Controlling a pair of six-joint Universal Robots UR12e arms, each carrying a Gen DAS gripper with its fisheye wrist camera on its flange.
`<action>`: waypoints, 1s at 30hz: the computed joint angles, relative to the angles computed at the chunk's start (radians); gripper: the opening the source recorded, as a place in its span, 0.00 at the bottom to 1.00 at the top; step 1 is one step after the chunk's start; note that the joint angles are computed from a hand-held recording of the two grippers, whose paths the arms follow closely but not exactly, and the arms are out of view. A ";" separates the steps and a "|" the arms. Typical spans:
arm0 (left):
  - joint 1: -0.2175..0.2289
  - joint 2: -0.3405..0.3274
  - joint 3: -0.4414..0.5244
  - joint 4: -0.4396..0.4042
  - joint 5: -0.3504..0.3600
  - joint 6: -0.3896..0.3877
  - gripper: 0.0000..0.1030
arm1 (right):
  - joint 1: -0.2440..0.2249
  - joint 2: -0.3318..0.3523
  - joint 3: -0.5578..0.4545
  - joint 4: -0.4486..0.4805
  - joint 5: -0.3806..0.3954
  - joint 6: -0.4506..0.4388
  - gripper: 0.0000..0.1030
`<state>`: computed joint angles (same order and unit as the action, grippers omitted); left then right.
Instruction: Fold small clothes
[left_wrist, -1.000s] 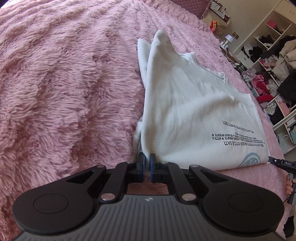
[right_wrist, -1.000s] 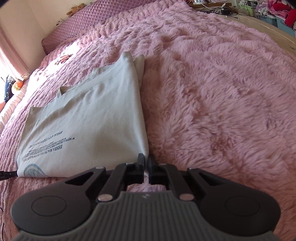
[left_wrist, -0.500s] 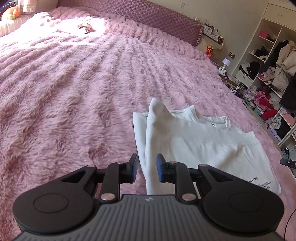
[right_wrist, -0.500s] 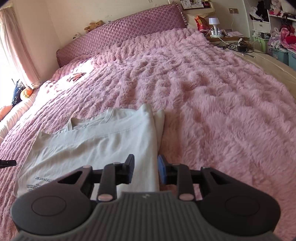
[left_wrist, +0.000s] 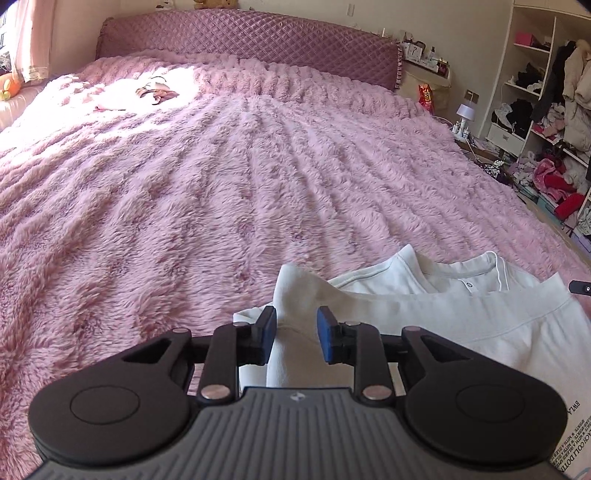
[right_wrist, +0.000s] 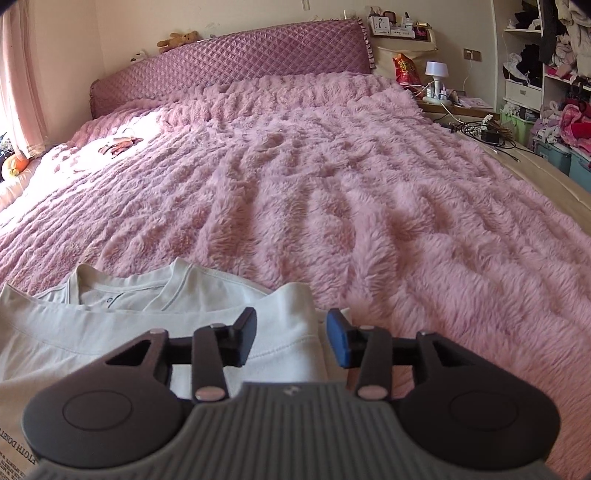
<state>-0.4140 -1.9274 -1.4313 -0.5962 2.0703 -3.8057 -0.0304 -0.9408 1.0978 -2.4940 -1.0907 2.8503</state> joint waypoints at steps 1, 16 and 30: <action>0.002 -0.003 0.002 0.000 -0.001 -0.005 0.29 | 0.004 0.006 -0.005 0.004 -0.010 0.002 0.38; -0.004 -0.032 0.020 0.101 0.107 -0.041 0.06 | -0.009 0.008 0.013 -0.060 0.039 0.041 0.03; -0.014 -0.031 0.039 -0.060 0.161 -0.115 0.13 | 0.013 -0.011 0.081 -0.179 -0.120 0.037 0.50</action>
<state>-0.4277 -1.9589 -1.3923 -0.6566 2.2313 -3.9210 -0.0177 -0.9522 1.1793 -2.6730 -1.2111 2.8869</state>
